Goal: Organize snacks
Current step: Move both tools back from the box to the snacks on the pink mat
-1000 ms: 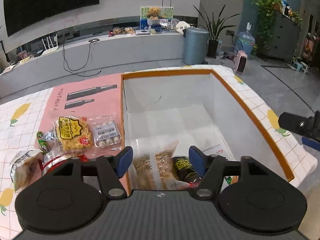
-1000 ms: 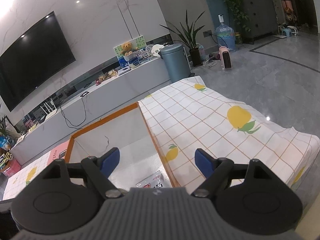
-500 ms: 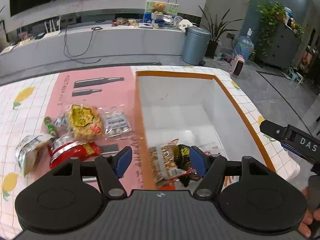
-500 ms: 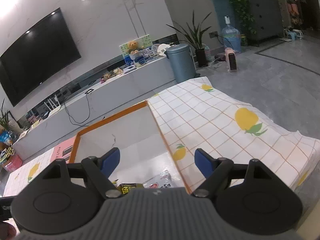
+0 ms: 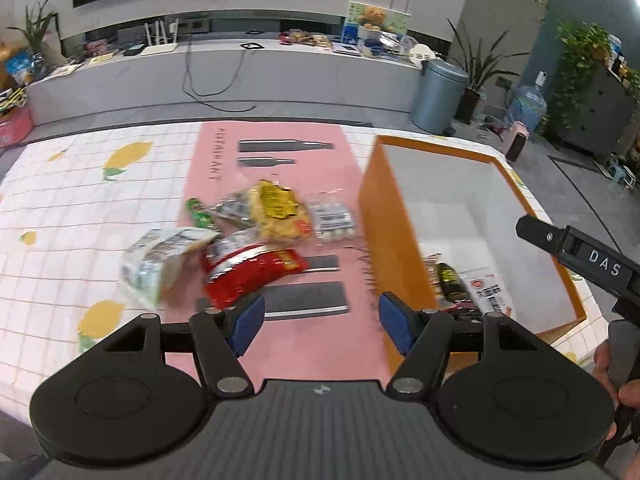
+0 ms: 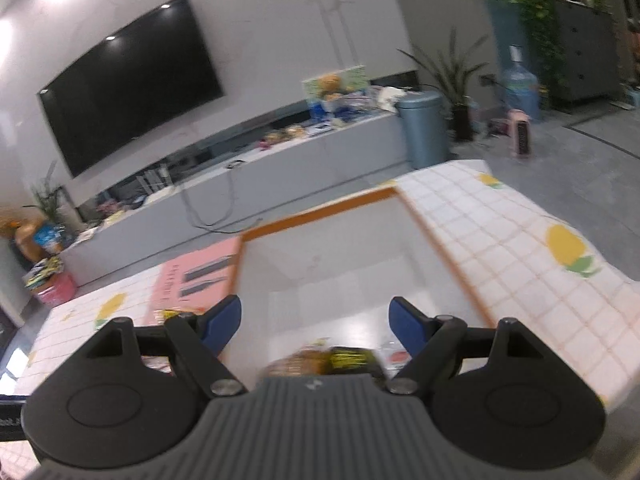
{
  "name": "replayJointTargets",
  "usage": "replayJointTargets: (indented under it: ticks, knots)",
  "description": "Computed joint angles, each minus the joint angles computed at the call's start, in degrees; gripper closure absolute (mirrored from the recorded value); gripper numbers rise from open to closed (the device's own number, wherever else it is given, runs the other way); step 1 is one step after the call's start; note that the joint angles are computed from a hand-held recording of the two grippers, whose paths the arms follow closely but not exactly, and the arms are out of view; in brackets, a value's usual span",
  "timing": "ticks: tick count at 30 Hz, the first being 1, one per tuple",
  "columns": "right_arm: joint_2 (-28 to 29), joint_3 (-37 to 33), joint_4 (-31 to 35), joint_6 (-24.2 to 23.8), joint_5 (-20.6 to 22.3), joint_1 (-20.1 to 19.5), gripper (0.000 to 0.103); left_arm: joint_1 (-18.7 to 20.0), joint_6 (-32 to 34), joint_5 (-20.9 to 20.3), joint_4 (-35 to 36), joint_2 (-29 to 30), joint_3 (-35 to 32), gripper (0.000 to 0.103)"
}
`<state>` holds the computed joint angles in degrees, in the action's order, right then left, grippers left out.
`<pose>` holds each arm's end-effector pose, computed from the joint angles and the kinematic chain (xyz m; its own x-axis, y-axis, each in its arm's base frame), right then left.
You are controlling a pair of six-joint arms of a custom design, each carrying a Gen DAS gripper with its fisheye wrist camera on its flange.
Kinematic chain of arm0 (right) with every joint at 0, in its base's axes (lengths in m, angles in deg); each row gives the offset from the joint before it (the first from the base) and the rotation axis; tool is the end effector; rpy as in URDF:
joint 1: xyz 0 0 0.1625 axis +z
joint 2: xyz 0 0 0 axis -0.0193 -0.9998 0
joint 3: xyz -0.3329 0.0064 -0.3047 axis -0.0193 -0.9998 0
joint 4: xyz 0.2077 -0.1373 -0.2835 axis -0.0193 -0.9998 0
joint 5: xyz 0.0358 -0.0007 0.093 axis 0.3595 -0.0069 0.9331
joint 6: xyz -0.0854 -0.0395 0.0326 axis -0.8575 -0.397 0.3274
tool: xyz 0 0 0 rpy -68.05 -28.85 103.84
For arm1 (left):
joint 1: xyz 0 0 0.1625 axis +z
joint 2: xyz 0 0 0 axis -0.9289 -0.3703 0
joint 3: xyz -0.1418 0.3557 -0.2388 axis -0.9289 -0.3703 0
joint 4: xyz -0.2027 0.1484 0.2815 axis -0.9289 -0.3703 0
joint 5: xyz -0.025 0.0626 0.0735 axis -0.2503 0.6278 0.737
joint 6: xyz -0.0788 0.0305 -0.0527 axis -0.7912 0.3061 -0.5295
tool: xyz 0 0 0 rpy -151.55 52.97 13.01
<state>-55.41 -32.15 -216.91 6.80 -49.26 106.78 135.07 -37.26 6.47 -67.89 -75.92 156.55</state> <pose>0.3163 -0.7889 0.0725 -0.8958 -0.0543 0.4411 -0.3957 0.5492 -0.7361 -0.1119 -0.7782 0.3105 -0.7896 -0.0472 -0.6118 0.3696 0.7593 -0.5356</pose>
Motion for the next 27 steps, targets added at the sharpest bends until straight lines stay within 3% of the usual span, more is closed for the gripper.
replayJointTargets:
  ticks: [10, 13, 16, 21, 25, 27]
  knots:
    - [3.1, -0.4, -1.6, -8.5, 9.3, 2.8, 0.024, 3.2, 4.7, 0.4, -5.2, -3.5, 1.7, 0.028]
    - [5.2, -2.4, -1.7, -9.6, 10.6, 3.4, 0.031, 4.5, 7.6, 1.1, -10.6, -3.3, 1.5, 0.028]
    - [7.6, -5.0, -0.1, -10.4, 12.0, 3.7, 0.036, 6.2, 6.4, -0.3, -11.3, -3.3, 0.4, 0.028]
    - [12.6, -11.6, 4.3, -14.4, 9.7, 4.1, 0.037, 9.1, 3.7, -3.3, -7.8, -2.9, -2.1, 0.028]
    - [15.9, -17.0, 9.6, -15.5, 6.0, 4.1, 0.036, 10.8, 9.3, -5.7, -9.1, -1.5, -3.6, 0.027]
    - [16.5, -17.8, 10.8, -15.9, 5.4, 3.7, 0.035, 11.3, 11.1, -5.4, -6.0, -0.3, -6.1, 0.027]
